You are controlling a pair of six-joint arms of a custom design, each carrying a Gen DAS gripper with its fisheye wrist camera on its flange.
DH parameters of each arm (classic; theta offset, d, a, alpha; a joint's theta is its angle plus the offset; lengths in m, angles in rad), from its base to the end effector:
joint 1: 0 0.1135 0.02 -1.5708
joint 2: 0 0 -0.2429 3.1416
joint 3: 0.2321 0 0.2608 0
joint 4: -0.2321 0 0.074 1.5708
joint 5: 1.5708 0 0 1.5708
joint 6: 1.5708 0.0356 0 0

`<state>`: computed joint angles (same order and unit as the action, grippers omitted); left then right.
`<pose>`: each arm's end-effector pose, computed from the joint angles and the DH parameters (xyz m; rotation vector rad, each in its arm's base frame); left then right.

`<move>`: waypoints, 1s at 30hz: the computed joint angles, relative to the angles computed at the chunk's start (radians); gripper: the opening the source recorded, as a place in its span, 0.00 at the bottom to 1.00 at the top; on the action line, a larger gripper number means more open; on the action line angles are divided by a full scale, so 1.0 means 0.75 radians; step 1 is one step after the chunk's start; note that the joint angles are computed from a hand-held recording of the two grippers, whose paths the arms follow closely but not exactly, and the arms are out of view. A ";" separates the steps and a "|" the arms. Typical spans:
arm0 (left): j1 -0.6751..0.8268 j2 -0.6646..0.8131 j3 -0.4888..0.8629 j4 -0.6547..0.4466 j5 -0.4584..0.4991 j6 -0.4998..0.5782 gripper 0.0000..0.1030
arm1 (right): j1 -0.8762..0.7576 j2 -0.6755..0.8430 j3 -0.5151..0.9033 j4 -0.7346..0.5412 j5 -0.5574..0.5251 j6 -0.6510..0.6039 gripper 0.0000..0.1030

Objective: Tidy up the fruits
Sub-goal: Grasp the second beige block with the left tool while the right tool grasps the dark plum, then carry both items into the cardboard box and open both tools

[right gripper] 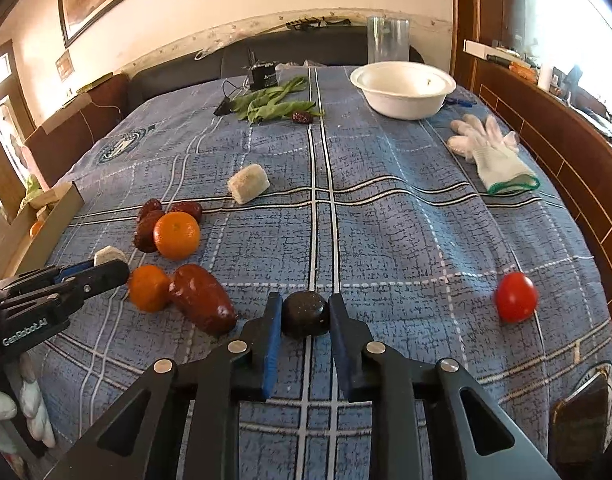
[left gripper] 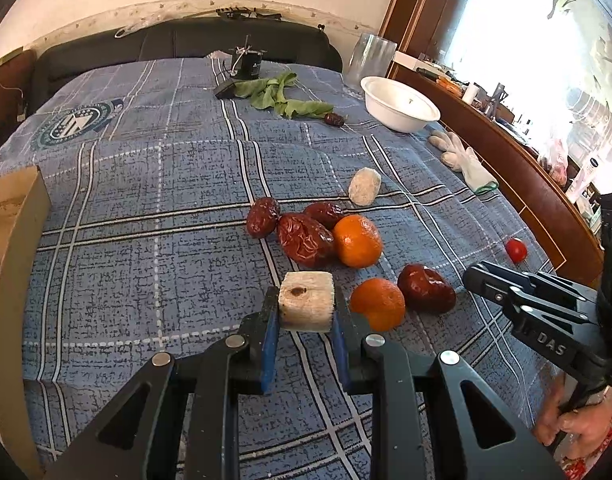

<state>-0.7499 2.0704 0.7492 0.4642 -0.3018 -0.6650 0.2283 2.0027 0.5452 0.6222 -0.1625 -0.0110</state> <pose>0.2471 -0.2157 0.0140 -0.0340 2.3984 -0.3036 0.2745 0.0697 0.0078 -0.3629 2.3852 0.2959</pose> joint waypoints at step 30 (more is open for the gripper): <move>1.054 -1.502 -0.804 -0.735 0.293 0.335 0.22 | 0.879 0.016 0.684 -0.603 -0.100 0.255 0.25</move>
